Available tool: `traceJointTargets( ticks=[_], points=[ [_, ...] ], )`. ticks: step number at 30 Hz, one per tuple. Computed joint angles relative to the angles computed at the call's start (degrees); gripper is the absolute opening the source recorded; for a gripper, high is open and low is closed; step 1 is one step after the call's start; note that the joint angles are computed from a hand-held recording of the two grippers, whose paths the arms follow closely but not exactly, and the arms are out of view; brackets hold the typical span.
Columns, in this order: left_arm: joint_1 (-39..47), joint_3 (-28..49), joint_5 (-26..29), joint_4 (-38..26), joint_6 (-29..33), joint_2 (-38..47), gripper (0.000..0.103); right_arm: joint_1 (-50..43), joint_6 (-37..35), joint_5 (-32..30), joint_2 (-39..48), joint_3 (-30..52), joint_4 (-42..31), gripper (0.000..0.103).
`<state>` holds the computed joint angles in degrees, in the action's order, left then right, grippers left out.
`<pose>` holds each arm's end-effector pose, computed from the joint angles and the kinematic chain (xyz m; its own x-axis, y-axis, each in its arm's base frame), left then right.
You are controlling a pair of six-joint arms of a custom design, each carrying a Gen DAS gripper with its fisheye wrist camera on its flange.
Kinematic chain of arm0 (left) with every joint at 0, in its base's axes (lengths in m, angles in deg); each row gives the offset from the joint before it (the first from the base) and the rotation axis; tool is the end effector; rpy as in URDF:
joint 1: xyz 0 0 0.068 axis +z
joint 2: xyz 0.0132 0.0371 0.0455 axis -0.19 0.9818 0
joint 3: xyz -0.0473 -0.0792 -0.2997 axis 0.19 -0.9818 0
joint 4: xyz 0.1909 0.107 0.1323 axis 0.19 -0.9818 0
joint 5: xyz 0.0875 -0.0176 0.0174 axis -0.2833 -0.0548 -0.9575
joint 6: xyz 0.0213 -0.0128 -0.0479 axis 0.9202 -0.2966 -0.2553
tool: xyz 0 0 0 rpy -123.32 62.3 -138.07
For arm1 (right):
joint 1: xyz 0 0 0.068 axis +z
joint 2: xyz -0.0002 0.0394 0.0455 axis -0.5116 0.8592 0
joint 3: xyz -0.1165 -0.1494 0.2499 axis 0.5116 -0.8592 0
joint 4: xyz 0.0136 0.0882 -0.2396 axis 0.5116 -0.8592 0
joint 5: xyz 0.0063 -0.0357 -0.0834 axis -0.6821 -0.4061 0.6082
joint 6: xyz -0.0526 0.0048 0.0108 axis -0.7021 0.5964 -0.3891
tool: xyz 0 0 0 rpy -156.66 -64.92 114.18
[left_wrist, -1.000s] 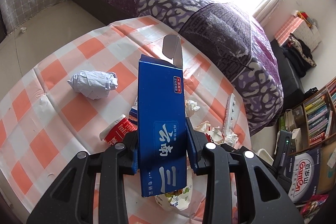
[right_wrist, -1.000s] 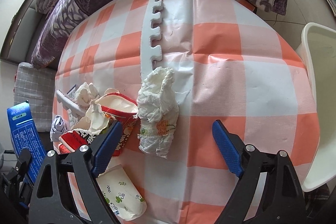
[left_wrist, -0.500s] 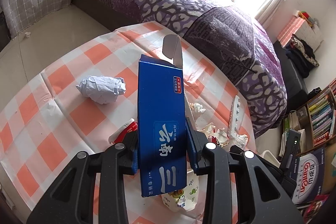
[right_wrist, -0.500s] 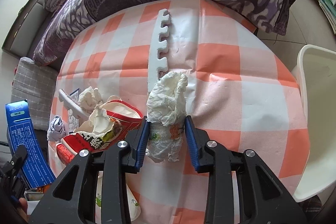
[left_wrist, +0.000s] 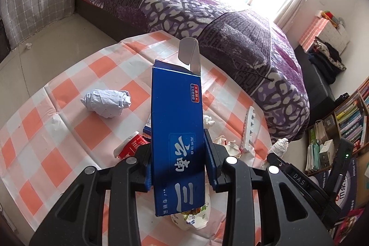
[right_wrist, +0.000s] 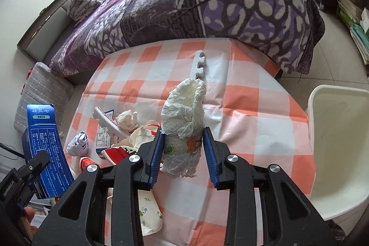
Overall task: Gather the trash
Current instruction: 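Lift the blue box with the left tool while the right tool grasps the tissue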
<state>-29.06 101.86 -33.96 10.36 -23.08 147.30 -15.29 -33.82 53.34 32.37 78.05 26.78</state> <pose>0.2079 -0.0639 0.2576 -0.7367 -0.4141 -0.5346 -0.2764 0.9059 -0.3208 0.2672 0.0788 0.2028 -0.8568 0.2037 -0.4737 0.0355 0.9398 0.3399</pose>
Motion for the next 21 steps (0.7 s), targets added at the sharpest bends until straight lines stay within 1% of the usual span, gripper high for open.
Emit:
traceJointTargets(
  ticks=[7, 12, 17, 21],
  points=[
    [-5.7, 1.4, -3.2, -1.0, -2.1, 0.3, 0.035, -2.1, -3.0, 1.6, -6.0, -1.7, -2.2, 0.033],
    [-11.0, 2.5, -6.0, -1.2, -3.7, 1.5, 0.035, -6.2, -4.9, 0.5, -9.3, -2.7, -4.3, 0.033],
    [-15.8, 3.7, -8.4, -1.0, -4.9, 3.3, 0.035, -12.3, -7.6, -1.1, -12.6, -2.9, -7.2, 0.033],
    [-19.6, 4.4, -9.5, -0.3, -5.7, 4.9, 0.035, -19.3, -10.2, -3.7, -14.6, -2.1, -10.1, 0.033]
  ],
)
